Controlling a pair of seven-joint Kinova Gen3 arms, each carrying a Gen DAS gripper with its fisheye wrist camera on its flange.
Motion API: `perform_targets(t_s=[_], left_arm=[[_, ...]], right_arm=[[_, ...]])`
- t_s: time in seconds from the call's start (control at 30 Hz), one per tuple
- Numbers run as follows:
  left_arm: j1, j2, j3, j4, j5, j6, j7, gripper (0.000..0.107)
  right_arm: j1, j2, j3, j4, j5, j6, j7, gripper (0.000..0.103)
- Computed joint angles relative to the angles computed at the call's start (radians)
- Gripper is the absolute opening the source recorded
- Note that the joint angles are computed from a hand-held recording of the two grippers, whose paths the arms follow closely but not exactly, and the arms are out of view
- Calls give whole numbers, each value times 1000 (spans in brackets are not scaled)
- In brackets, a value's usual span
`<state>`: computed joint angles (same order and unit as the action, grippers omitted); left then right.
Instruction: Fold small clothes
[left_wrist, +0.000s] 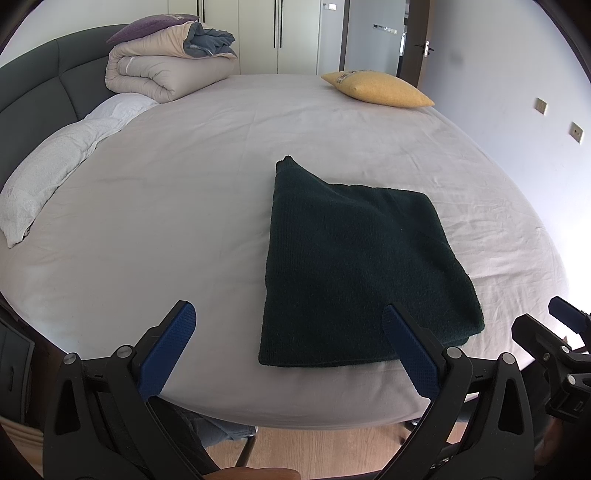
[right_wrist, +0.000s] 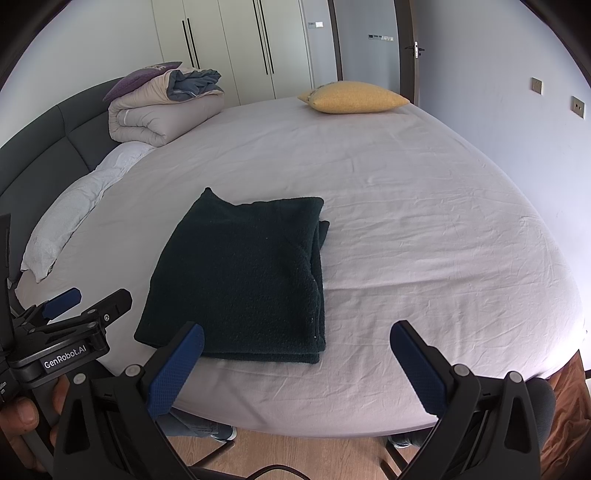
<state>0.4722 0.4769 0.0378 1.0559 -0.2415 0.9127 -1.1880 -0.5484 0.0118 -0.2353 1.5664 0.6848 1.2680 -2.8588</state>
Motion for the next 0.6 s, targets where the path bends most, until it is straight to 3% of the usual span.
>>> perform_targets(t_s=[0.6], left_arm=[[-15,-13,3,42,7,-32,-21,103]], right_arm=[[-4,-2,-4,12,-3,-6,-14,103]])
